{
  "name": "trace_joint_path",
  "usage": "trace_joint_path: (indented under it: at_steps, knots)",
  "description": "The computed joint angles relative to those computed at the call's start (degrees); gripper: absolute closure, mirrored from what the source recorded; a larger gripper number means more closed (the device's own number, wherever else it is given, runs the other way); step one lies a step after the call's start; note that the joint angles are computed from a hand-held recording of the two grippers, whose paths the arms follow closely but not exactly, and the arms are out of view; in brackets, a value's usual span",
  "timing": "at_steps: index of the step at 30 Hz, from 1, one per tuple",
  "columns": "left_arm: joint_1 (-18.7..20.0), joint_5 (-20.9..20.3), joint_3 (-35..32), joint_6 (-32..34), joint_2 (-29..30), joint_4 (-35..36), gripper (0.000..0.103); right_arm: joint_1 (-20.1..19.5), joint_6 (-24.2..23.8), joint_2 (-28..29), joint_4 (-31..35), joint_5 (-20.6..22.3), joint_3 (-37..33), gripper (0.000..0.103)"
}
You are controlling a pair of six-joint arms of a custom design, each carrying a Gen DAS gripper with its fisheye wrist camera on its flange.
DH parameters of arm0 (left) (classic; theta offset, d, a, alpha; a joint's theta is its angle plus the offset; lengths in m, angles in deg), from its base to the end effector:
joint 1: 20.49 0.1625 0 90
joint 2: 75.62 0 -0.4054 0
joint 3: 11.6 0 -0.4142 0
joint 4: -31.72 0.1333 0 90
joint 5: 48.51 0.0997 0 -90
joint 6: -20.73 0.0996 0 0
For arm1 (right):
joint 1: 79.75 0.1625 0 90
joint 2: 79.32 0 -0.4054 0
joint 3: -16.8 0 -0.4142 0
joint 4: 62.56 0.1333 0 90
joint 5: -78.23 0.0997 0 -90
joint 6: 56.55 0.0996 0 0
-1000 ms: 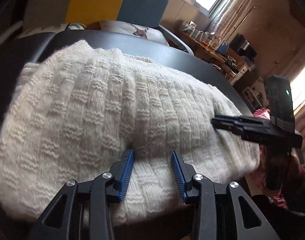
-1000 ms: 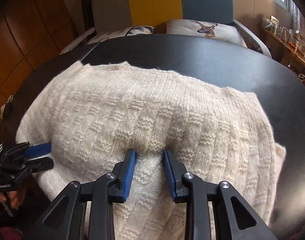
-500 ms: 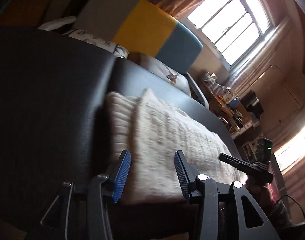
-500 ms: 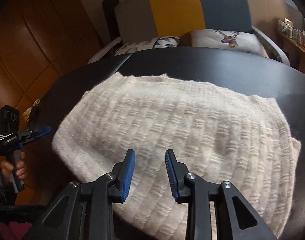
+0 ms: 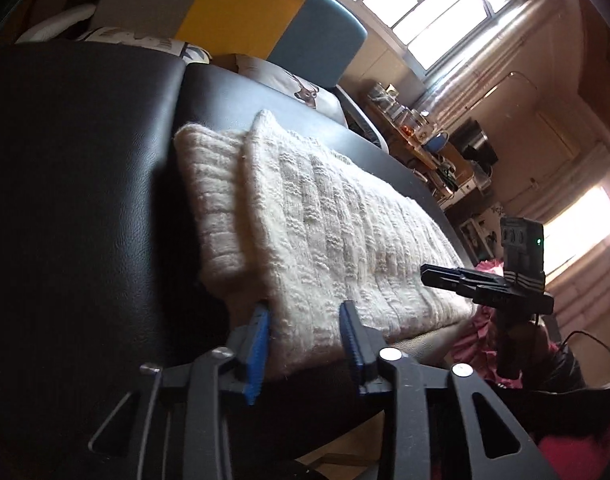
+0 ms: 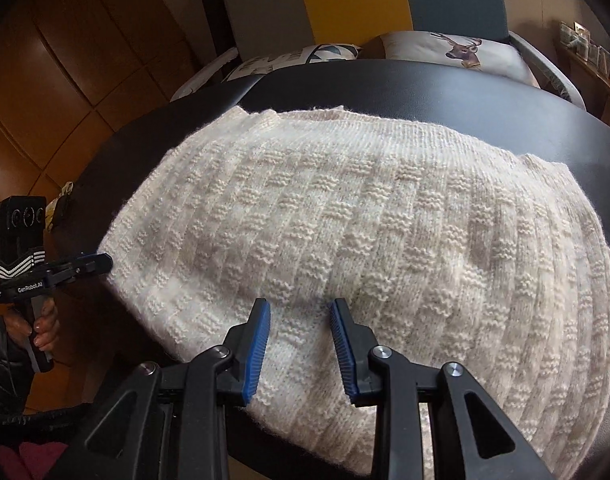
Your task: Fold clothes
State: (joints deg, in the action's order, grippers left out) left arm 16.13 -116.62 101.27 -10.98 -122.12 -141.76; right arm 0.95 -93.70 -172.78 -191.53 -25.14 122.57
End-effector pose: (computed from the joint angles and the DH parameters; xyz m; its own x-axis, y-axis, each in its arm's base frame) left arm -0.3539 -0.4753 0.0181 -0.9490 0.2782 -0.1485 0.3154 0.8421 -0.4376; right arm 0.0260 -0.5239 0.4370 -0.8391 -0.3257 0.4357 -0.4546 0.8597 -0.2328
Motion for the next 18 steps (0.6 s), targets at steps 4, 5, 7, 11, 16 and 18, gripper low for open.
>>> trace_joint_path:
  at_steps: [4, 5, 7, 11, 16, 18]
  knots:
    - [-0.1, 0.2, -0.9, -0.8, 0.3, 4.2, 0.097, 0.2, -0.7, 0.2, -1.4, -2.6, 0.1, 0.072]
    - [-0.4, 0.2, 0.0, -1.5, -0.2, 4.0, 0.098, 0.2, -0.8, 0.6, -1.5, -4.4, 0.0, 0.072]
    - [-1.1, 0.1, 2.0, -3.0, -1.3, 3.6, 0.098, -1.2, -0.9, 0.5, -1.7, -2.8, 0.1, 0.072]
    - [-0.9, -1.1, 6.7, -9.3, -2.4, 0.0, 0.098, -2.2, -1.7, 0.4, -2.5, -1.1, 0.4, 0.072]
    - [-0.4, -3.7, 7.9, -12.9, -3.4, -3.6, 0.092, -3.5, -1.6, -0.2, -2.1, 1.8, 0.5, 0.072]
    - [-0.7, -1.3, 8.5, -13.4, -4.9, -5.9, 0.087, -4.3, -0.5, -0.6, -1.7, 3.7, 0.5, 0.072]
